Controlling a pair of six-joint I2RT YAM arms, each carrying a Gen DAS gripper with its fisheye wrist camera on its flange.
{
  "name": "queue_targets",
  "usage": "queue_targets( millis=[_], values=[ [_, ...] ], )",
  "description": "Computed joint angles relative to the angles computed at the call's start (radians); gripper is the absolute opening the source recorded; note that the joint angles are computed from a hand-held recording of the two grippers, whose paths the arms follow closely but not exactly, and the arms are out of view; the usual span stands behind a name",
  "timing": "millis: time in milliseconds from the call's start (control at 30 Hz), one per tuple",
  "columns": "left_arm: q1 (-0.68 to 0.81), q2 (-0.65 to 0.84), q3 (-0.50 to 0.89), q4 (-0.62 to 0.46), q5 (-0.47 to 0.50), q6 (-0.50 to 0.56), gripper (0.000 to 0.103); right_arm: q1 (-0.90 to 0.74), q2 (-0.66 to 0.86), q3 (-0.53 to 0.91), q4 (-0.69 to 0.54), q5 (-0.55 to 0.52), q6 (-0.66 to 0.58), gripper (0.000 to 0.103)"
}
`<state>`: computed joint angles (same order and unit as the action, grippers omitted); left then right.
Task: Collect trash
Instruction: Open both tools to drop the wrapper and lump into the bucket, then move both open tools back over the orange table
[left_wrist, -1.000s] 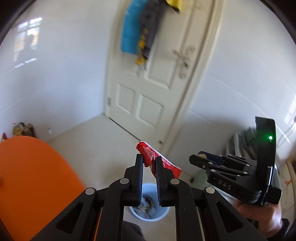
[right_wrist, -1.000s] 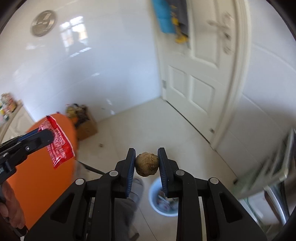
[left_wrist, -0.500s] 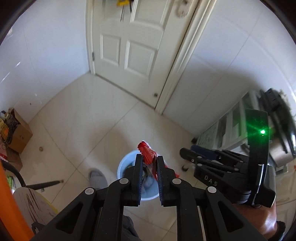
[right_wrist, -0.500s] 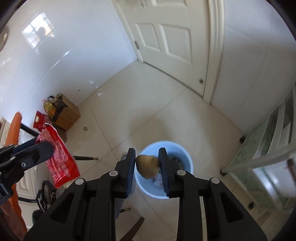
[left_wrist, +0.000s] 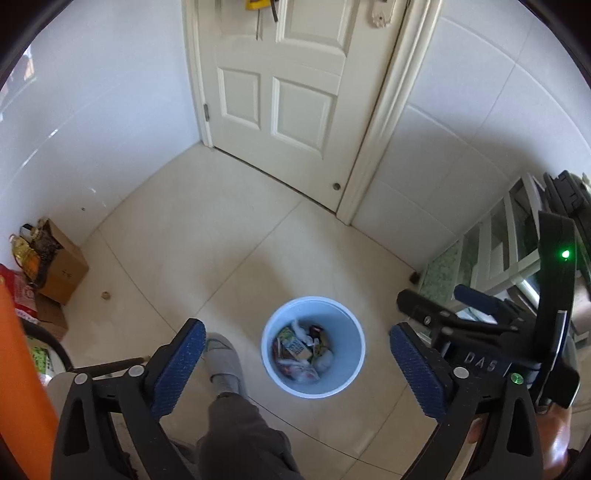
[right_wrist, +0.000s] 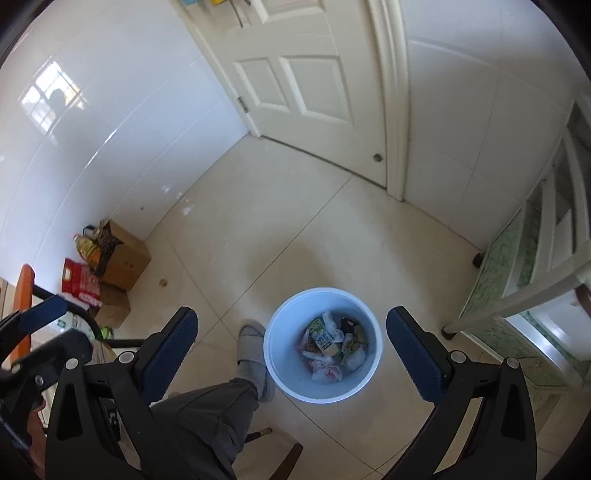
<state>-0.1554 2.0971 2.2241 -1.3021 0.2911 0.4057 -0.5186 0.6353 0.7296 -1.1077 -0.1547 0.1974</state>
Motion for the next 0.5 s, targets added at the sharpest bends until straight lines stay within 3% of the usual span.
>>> queue_targets(
  millis=[100, 233, 367, 500],
  values=[
    [0.023, -0.118, -0.117, 0.037, 0.019, -0.002, 0.099, 0.080, -0.017, 0.073, -0.043, 0.041, 0.066, 0.103],
    [0.087, -0.233, -0.155, 0.006, 0.066, 0.028, 0.099, 0.258, -0.024, 0.179, -0.099, 0.161, 0.193, 0.103],
    [0.182, -0.347, -0.185, -0.029, 0.131, 0.070, 0.099, 0.514, -0.009, 0.286, -0.165, 0.337, 0.373, 0.103],
    [0.316, -0.425, -0.182, -0.086, 0.224, 0.126, 0.099, 0.873, 0.047, 0.389, -0.260, 0.569, 0.636, 0.103]
  ],
)
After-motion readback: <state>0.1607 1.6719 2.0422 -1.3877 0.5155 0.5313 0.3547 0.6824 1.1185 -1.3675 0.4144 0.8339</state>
